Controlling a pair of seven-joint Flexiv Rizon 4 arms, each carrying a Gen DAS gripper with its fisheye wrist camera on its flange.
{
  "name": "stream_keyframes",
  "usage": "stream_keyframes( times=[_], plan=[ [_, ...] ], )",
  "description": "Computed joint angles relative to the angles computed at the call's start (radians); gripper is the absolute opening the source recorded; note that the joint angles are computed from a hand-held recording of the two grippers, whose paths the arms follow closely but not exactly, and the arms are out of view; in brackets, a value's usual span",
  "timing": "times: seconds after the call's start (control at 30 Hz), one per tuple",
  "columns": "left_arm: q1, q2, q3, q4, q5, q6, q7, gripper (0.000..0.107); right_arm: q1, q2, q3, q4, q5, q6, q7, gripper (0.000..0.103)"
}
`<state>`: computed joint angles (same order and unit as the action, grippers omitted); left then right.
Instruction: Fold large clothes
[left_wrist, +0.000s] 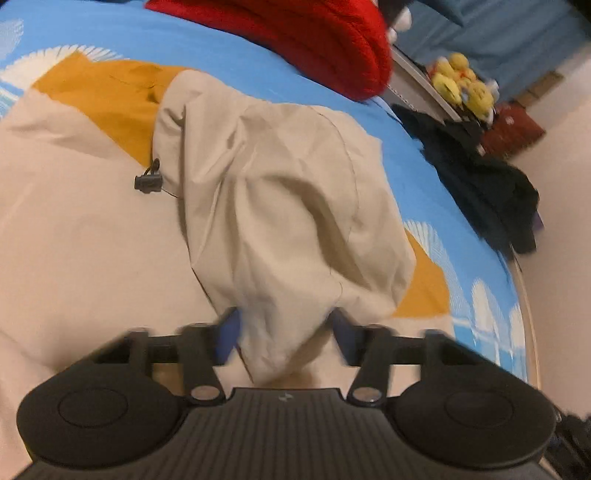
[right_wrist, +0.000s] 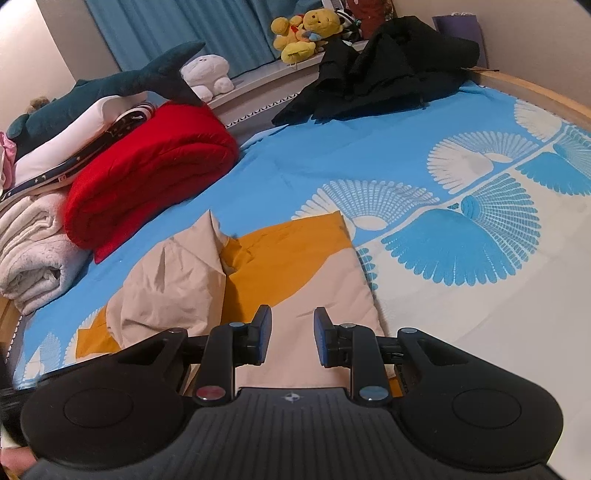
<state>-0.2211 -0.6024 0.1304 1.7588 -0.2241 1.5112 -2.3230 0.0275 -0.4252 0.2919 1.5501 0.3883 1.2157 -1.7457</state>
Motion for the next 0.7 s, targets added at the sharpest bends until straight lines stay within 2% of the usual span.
stream_keyframes(
  times=[0.03, 0.1, 0.13, 0.2, 0.27, 0.37, 0.4, 0.47, 0.5, 0.57, 0.6, 0.63, 0.7],
  plan=[
    [0.007, -0.001, -0.003, 0.0, -0.002, 0.007, 0.001, 0.005, -0.001, -0.002, 0.001, -0.004, 0.002, -0.009, 0.001, 0.026],
    [-0.024, 0.027, 0.037, 0.019, 0.02, 0.032, -0.007, 0.001, -0.008, -0.006, 0.011, -0.016, 0.015, -0.032, -0.004, 0.026],
    [-0.054, 0.055, 0.076, 0.032, 0.049, 0.04, 0.001, 0.001, -0.013, -0.007, 0.018, -0.023, 0.027, -0.047, -0.01, 0.026],
    [-0.155, 0.106, 0.203, 0.046, 0.13, 0.048, 0.0, 0.001, -0.022, -0.007, 0.032, -0.035, 0.06, -0.068, -0.025, 0.026],
    [-0.253, 0.182, 0.31, 0.071, 0.222, -0.008, -0.011, 0.001, -0.04, -0.006, 0.057, -0.054, 0.118, -0.092, -0.058, 0.026],
    [-0.368, 0.273, 0.409, 0.087, 0.387, -0.175, -0.039, 0.001, -0.076, -0.008, 0.101, -0.085, 0.242, -0.14, -0.144, 0.03],
    [-0.376, 0.289, 0.407, 0.1, 0.424, -0.201, -0.047, 0.001, -0.08, -0.009, 0.105, -0.093, 0.273, -0.165, -0.157, 0.032],
    [-0.314, 0.307, 0.324, 0.167, 0.394, -0.198, 0.025, 0.005, -0.073, -0.011, 0.098, -0.101, 0.307, -0.214, -0.17, 0.034],
    [-0.26, 0.295, 0.264, 0.191, 0.338, -0.213, 0.07, 0.011, -0.061, -0.011, 0.087, -0.102, 0.307, -0.243, -0.166, 0.036],
    [-0.222, 0.276, 0.227, 0.176, 0.323, -0.282, 0.054, 0.022, -0.04, -0.015, 0.066, -0.109, 0.309, -0.302, -0.155, 0.04],
    [-0.204, 0.272, 0.217, 0.173, 0.328, -0.273, 0.044, 0.037, -0.03, -0.019, 0.056, -0.114, 0.307, -0.332, -0.143, 0.041],
    [-0.181, 0.274, 0.208, 0.184, 0.332, -0.224, 0.027, 0.049, -0.015, -0.023, 0.043, -0.116, 0.299, -0.355, -0.124, 0.042],
    [-0.145, 0.288, 0.209, 0.214, 0.351, -0.115, -0.048, 0.056, 0.014, -0.031, 0.02, -0.117, 0.276, -0.383, -0.082, 0.043]
  ],
)
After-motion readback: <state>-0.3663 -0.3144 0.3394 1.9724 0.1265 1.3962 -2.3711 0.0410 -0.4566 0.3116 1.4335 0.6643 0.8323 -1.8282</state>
